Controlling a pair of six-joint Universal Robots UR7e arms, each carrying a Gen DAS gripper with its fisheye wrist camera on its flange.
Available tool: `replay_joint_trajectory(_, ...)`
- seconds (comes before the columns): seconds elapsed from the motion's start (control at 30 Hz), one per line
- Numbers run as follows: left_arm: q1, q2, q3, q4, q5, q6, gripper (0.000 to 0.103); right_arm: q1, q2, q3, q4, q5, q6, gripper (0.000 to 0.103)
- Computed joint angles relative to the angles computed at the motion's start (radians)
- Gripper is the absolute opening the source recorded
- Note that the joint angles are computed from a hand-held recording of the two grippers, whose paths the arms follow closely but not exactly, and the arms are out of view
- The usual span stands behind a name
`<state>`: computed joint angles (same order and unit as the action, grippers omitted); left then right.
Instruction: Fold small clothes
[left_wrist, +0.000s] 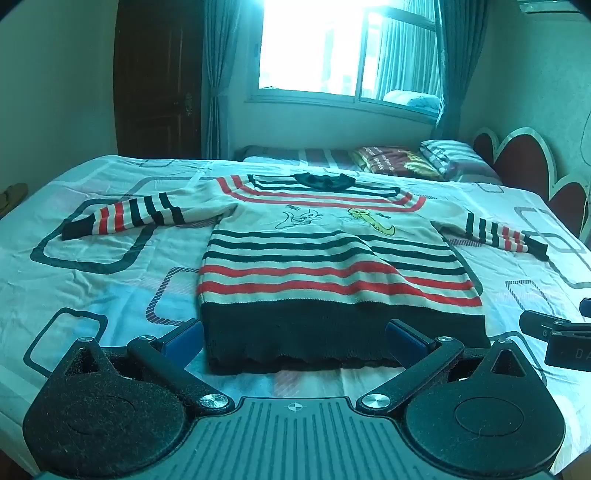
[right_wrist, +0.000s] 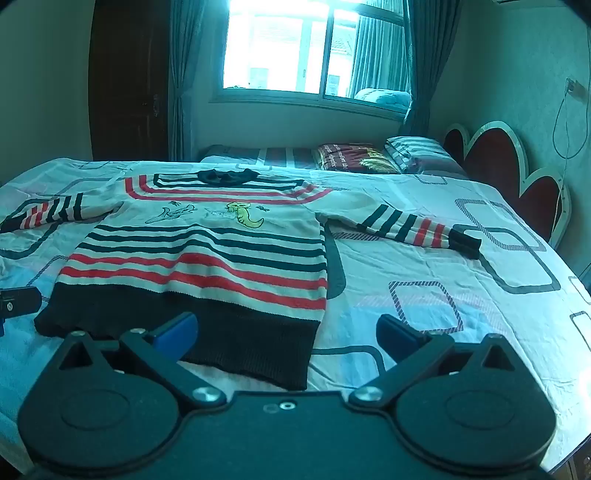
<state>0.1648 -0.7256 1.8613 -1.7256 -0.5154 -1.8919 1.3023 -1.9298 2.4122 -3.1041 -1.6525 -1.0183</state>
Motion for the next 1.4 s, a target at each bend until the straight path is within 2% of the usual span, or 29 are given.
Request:
replay_joint_trajectory(0.3,0.005,0.010,-0.018,0.020,0.001,-0.001,0.103,-0.020,0.007,-0.005,-0.006,0.028,0.007,0.103)
replay_joint_trajectory(0.57,0.011,0.010,-0.016,0.021,0.006,-0.001,0.103,0.008,0.011,-0.015,0.003,0.001,0.021,0.102)
replay_joint_trajectory(1.4,0.007,0.019,-0.032,0.036,0.008,0.001,0.103,0.009,0.013,-0.022,0.004,0.002,0.036,0.102)
